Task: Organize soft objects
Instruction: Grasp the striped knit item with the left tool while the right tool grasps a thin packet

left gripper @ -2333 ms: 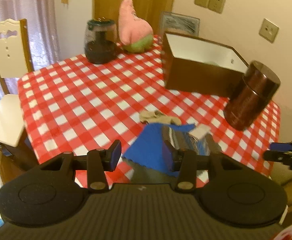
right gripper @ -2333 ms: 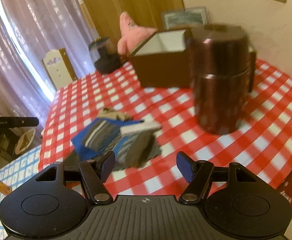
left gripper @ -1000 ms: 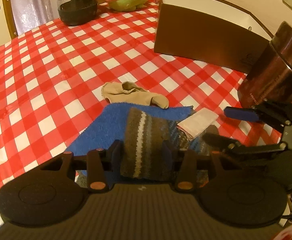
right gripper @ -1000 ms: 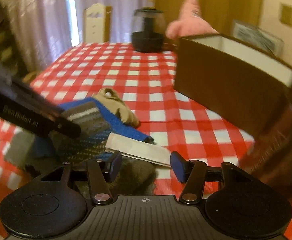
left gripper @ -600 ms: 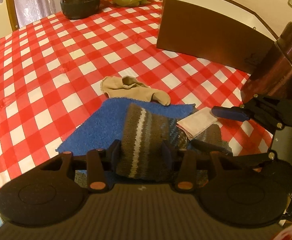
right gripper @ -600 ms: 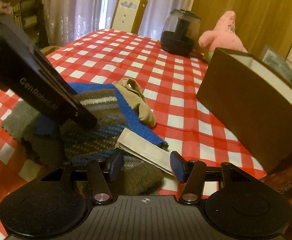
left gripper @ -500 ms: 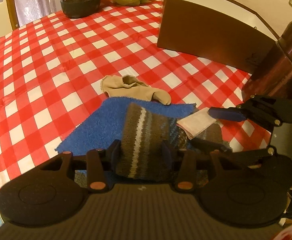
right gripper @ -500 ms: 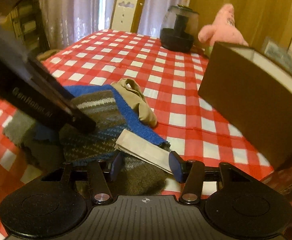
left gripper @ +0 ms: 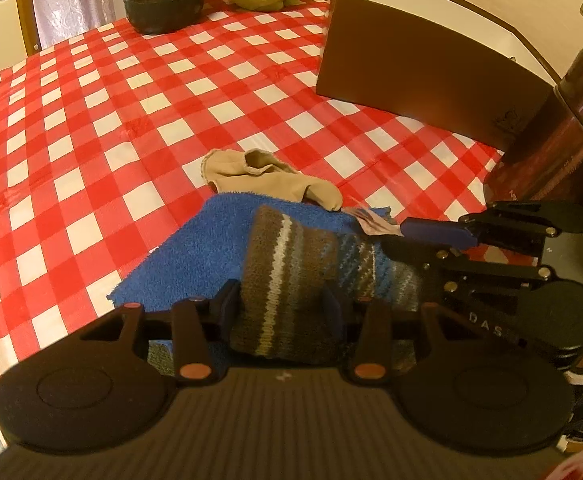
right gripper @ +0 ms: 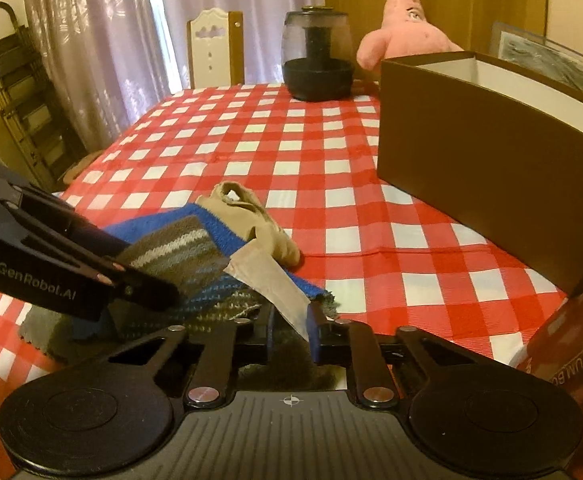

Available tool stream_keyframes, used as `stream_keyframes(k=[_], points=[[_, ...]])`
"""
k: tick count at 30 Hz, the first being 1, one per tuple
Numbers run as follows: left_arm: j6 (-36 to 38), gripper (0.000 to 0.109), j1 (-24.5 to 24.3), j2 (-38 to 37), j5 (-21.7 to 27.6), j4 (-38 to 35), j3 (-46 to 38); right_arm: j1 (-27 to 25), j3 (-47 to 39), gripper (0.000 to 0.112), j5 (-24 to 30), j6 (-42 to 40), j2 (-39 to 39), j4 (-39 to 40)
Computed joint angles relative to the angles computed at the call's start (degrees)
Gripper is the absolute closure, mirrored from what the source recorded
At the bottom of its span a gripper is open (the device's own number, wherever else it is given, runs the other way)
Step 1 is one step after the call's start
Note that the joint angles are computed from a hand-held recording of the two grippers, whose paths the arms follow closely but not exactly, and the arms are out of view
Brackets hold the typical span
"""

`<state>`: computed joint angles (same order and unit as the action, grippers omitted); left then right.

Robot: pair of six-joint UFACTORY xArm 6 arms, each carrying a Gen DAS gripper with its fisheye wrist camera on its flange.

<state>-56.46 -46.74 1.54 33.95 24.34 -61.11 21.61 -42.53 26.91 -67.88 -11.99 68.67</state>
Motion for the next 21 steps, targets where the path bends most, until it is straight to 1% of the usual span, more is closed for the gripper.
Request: stream_keyframes(k=[2,6,9,11,12,13,14,16,18,21], points=[[0.18,0.068,-0.04,0.05,0.24,-0.24,-0.13,0.20,0.09,0.096,-0.14,0.01,-0.08,-1.04],[0.34,0.067,-0.10,0.84,0.59,-0.47,-0.83,2.59,0.68,0.096,-4.56,-0.35,0.03,-3.02],[-0.58,0.068,-0.43,1.80,1.26,0.63,-1.77,3.49,0.53,0.096,-6.01,-1.16,0.75,-2.53],[-0.51,0.081,-0.63,2.16,1.45,1.18,-2.15,3.49,0.27,0.096,-6.10,-0.90,1.12,-1.68],[-0.72,0.084,-0.68,2.18,1.31,1.56,-2.21,3.52,0.17,0.099,-6.30,-0.87,1.21,-1.15],[-0.68,0.090,-0.64,2.10,0.96,1.52,-2.13,3.50,0.18,0.103,-6.52,-1.19,1.15,-0.55],[-0.92,0.093,-0.66,2.07,0.74,1.75,-2.14,3.41,0.31,0.105,-6.72,-1.81,0.92,0.34],[-1.11,0.095,-0.77,1.94,0.48,2.27,-2.18,2.79,0.42,0.109,-6.37,-2.73,0.37,1.96],[-1.32,0.095,-1.17,2.12,1.16,3.12,-2.74,2.07,0.71,0.110,-6.03,-3.03,-0.41,3.28],[-0.79,0.095,-2.03,2.29,1.66,4.56,-3.55,0.94,1.36,0.110,-5.19,-1.58,-1.80,3.24]])
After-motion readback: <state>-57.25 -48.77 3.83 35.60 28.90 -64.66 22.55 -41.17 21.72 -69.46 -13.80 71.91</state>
